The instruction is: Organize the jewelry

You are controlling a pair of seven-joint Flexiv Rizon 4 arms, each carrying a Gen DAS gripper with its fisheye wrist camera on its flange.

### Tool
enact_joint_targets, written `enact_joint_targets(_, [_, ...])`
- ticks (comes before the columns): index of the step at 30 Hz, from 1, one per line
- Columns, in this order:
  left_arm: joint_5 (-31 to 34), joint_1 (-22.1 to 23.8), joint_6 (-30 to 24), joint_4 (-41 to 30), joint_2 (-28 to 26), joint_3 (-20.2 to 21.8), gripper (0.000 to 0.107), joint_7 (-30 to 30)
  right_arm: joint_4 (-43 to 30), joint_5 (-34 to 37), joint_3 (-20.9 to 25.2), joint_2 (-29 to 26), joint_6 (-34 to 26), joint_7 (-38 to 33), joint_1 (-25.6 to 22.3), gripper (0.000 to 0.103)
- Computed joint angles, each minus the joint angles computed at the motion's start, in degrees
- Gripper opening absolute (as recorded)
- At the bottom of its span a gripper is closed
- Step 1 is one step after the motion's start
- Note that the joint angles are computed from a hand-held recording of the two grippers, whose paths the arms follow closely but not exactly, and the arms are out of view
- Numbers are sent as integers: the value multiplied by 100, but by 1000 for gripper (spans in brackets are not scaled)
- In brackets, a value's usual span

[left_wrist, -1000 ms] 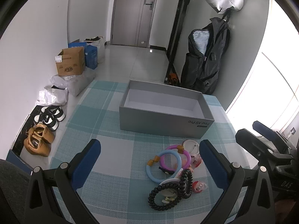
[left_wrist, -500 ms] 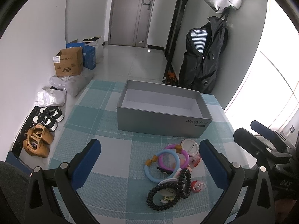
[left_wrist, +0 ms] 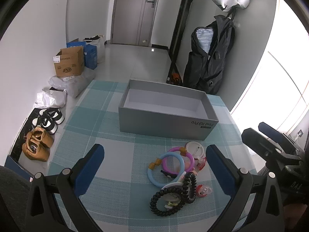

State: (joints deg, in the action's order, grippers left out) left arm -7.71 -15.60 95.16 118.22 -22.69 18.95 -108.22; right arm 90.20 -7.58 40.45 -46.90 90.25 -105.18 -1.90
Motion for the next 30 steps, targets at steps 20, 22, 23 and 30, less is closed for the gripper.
enact_joint_targets(20, [-620,1562,-729,697,519,-1997,102,1009,-166,119,249,-107,-154,-34,-203,103])
enact_joint_targets(22, [-569,1420,-894,637,506,-1833,102,963,-209,181,294,-126,-198,-83,-222,103])
enact_joint_targets(23, [-588,1426,-915,634,492,-1829,102,973,-239,219,328,-142,-235,-106,-235,103])
enact_joint_targets(30, [-616,1356,-1140,466,364,-1790,97,1013,-306,479,332,-121,-358,-402,-200,103])
